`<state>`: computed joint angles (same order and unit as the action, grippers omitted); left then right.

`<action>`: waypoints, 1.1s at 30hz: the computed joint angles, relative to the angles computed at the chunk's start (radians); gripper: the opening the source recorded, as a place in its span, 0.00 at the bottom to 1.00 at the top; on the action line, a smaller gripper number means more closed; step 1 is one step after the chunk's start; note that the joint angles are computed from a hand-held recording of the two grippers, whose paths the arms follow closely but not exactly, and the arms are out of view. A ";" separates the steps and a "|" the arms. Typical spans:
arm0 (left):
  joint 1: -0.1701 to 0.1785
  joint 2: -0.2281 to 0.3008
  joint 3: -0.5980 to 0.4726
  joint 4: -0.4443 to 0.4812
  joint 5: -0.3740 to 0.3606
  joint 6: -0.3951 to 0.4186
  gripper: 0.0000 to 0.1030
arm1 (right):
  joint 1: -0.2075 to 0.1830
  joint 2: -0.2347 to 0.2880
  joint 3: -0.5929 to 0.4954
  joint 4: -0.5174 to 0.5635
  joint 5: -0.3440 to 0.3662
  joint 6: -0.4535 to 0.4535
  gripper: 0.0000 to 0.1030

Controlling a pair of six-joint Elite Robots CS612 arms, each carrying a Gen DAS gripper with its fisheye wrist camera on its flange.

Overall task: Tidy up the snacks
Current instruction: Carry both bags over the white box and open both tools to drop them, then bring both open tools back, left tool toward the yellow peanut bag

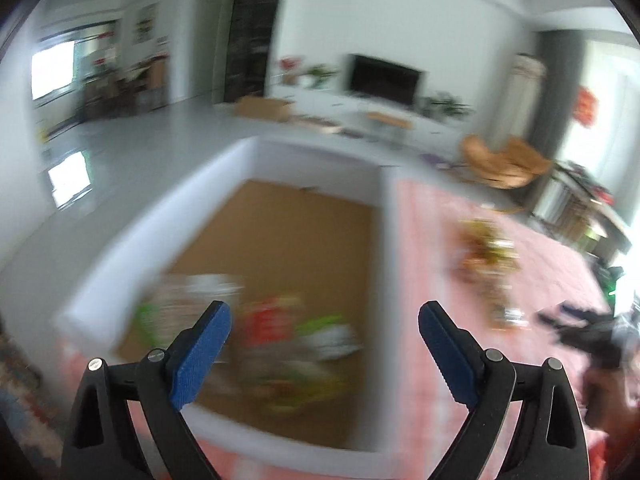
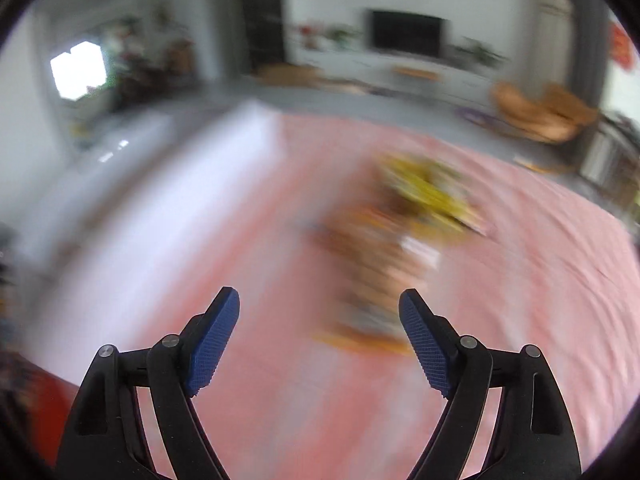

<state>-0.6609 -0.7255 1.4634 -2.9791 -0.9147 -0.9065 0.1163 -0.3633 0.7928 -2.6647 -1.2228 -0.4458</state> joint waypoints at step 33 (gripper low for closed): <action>0.022 0.666 -1.201 0.710 -0.261 0.262 1.00 | -0.145 0.127 -0.138 0.031 -0.200 0.245 0.93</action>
<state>-0.6390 -0.0592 0.2625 -2.2688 -1.1760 -0.6443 -0.0284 -0.2358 0.6550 -2.6338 -1.4229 -0.2006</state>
